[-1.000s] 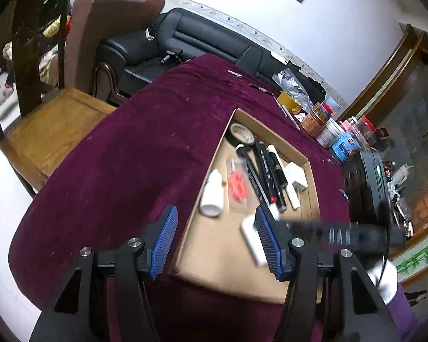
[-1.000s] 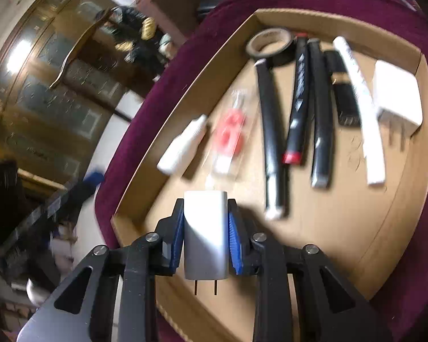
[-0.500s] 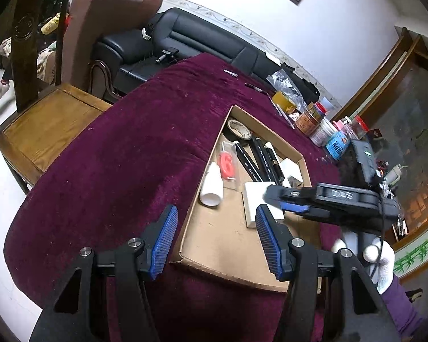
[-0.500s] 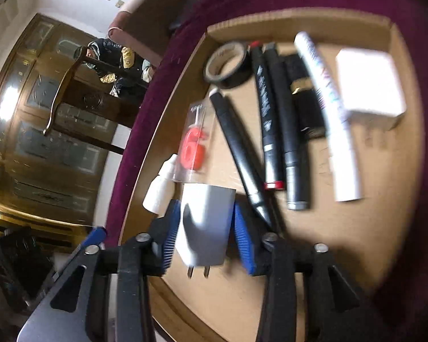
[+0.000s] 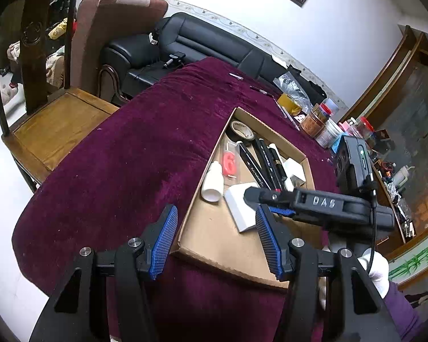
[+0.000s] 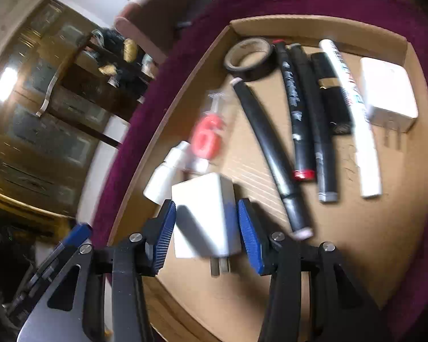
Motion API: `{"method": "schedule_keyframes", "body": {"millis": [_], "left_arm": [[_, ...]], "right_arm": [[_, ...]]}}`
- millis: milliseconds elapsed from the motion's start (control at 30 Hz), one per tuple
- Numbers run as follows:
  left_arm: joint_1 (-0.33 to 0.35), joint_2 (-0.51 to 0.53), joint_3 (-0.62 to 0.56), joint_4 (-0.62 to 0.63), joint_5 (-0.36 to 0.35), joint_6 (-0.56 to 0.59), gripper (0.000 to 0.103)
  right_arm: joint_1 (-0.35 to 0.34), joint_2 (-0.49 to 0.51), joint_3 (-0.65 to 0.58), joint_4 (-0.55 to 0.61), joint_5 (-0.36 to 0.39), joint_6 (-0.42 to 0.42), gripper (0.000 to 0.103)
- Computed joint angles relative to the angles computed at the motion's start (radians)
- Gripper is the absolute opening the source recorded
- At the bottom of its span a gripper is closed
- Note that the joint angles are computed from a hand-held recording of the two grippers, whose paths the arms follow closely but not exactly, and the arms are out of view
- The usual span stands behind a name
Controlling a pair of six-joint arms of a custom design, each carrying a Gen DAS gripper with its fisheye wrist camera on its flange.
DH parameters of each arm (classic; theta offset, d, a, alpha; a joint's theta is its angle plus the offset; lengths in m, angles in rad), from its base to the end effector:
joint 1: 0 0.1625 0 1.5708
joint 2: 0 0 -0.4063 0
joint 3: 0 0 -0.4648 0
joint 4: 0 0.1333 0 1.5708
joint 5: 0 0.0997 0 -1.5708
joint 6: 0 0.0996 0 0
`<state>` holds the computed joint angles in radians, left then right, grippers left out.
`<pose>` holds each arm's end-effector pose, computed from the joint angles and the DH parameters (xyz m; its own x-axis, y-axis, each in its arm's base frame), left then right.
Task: Organize rigid objects
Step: 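Lower the white charger plug into the box and open the right tool, then grasp the yellow pen with the right tool while the left tool grasps the green cylinder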
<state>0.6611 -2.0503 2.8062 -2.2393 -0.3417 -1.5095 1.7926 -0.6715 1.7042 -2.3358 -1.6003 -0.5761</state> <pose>-0.0556 -0.3311 0.1622 -0.7935 -0.5912 -0.1446 -0.0924 0.3519 -0.9315 0.2649 -0.5821 -0.1062 -0.7007 -0.7033 -0.1202 -0.7082 0.6650 0.2373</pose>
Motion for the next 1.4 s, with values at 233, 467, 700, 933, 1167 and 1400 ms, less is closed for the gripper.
{"method": "schedule_keyframes", "body": {"millis": [233, 467, 700, 933, 1167, 1400], "left_arm": [[-0.021, 0.105, -0.044, -0.048, 0.006, 0.028, 0.055], [0.018, 0.474, -0.153, -0.558, -0.077, 0.419, 0.056], [0.052, 0.684, -0.291, -0.703, -0.180, 0.596, 0.056], [0.045, 0.751, -0.357, -0.617, -0.213, 0.548, 0.056], [0.056, 0.823, -0.444, -0.583, -0.236, 0.599, 0.056], [0.120, 1.036, -0.656, -0.611, -0.315, 0.819, 0.056]], "right_arm": [[-0.045, -0.133, 0.042, -0.048, 0.081, -0.116, 0.045], [-0.156, -0.264, 0.058, -0.287, -0.016, -0.185, 0.045], [-0.212, -0.186, -0.106, -0.482, -0.243, -0.147, 0.045], [-0.211, -0.009, -0.312, -0.438, -0.434, -0.193, 0.044], [-0.236, -0.072, -0.235, -0.381, -0.328, -0.196, 0.007], [-0.286, -0.213, -0.021, -0.509, -0.239, -0.174, 0.007]]}}
